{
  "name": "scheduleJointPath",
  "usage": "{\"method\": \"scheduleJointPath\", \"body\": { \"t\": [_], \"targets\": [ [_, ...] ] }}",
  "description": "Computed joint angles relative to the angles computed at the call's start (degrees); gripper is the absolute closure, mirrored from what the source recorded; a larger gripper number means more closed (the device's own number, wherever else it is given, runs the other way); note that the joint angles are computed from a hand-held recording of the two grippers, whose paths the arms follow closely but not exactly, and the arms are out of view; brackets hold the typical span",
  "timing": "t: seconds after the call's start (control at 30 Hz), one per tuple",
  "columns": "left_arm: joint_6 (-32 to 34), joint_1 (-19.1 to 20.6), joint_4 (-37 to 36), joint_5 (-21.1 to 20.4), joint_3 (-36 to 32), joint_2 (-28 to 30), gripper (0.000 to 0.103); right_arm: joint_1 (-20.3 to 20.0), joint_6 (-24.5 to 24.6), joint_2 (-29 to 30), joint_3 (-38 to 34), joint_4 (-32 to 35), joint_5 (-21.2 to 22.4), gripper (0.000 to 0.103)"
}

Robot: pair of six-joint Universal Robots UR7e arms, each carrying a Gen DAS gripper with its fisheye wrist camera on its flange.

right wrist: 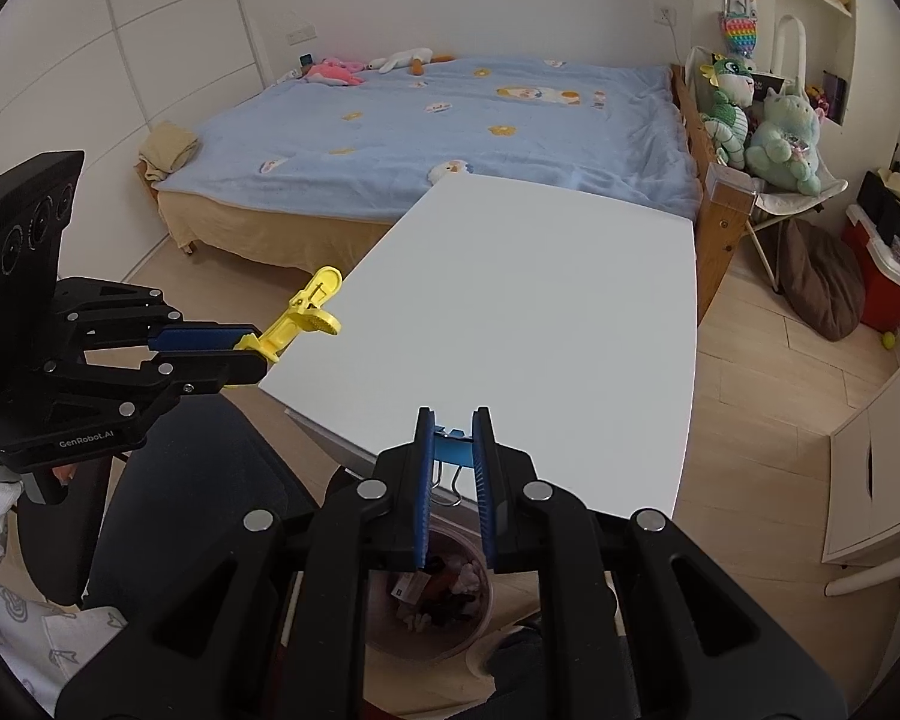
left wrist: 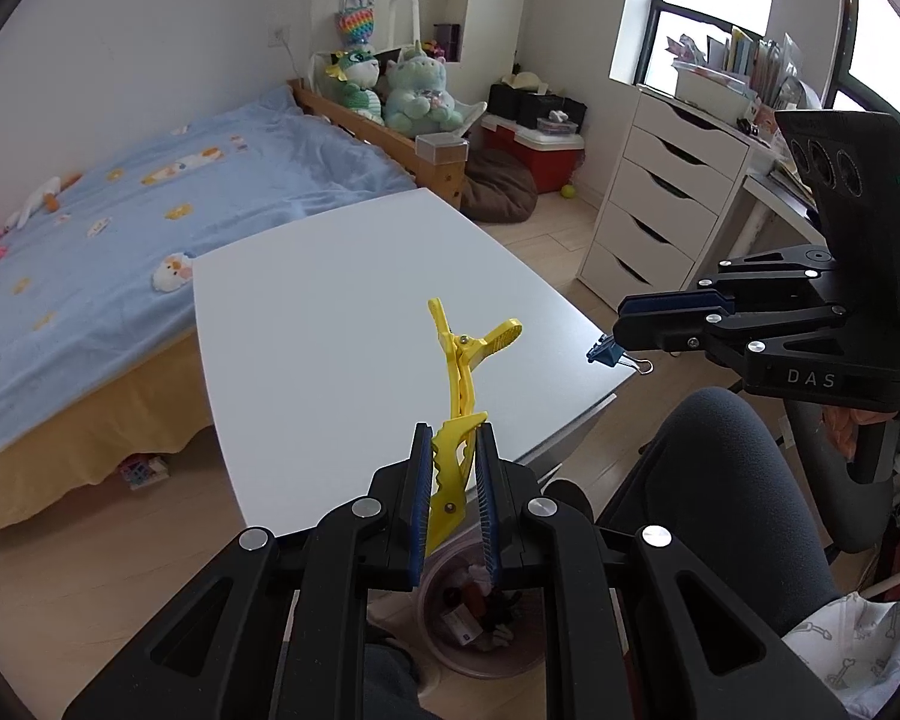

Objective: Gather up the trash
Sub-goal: 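Open the right gripper over the pink bin while the left carries the yellow clip, then lower the yellow hair clip over the pink bin and open the left gripper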

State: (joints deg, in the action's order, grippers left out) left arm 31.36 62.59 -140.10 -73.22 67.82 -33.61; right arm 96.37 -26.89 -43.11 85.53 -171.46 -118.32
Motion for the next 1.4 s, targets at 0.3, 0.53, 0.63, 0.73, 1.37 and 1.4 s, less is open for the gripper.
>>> {"method": "scheduleJointPath", "body": {
  "t": [0.3, 0.53, 0.63, 0.73, 1.37, 1.4],
  "targets": [
    [-1.3, 0.1, -2.6, -0.6, 6.0, -3.5, 0.089, 0.7, 0.9, -2.5, 6.3, -1.1, 0.2, 0.091],
    [-2.4, 0.4, -3.2, -1.2, 8.5, -5.3, 0.089, 0.8, 1.6, -2.8, 8.7, 0.1, 1.5, 0.091],
    [-2.4, 0.4, -3.8, -1.4, 9.4, -6.0, 0.089, 0.8, 2.0, -2.8, 9.2, 0.6, 2.4, 0.091],
    [-2.4, 0.4, -4.1, -1.6, 9.8, -6.4, 0.089, 0.7, 2.3, -2.8, 9.3, 1.2, 3.3, 0.091],
    [-2.5, 0.6, -3.3, -2.1, 10.3, -6.7, 0.089, 0.9, 4.5, -2.8, 10.3, -4.6, -1.2, 0.01],
    [-2.5, 0.6, -3.2, -2.2, 10.3, -6.7, 0.089, 0.9, 4.5, -2.8, 10.2, -4.7, -1.5, 0.01]
  ]
}}
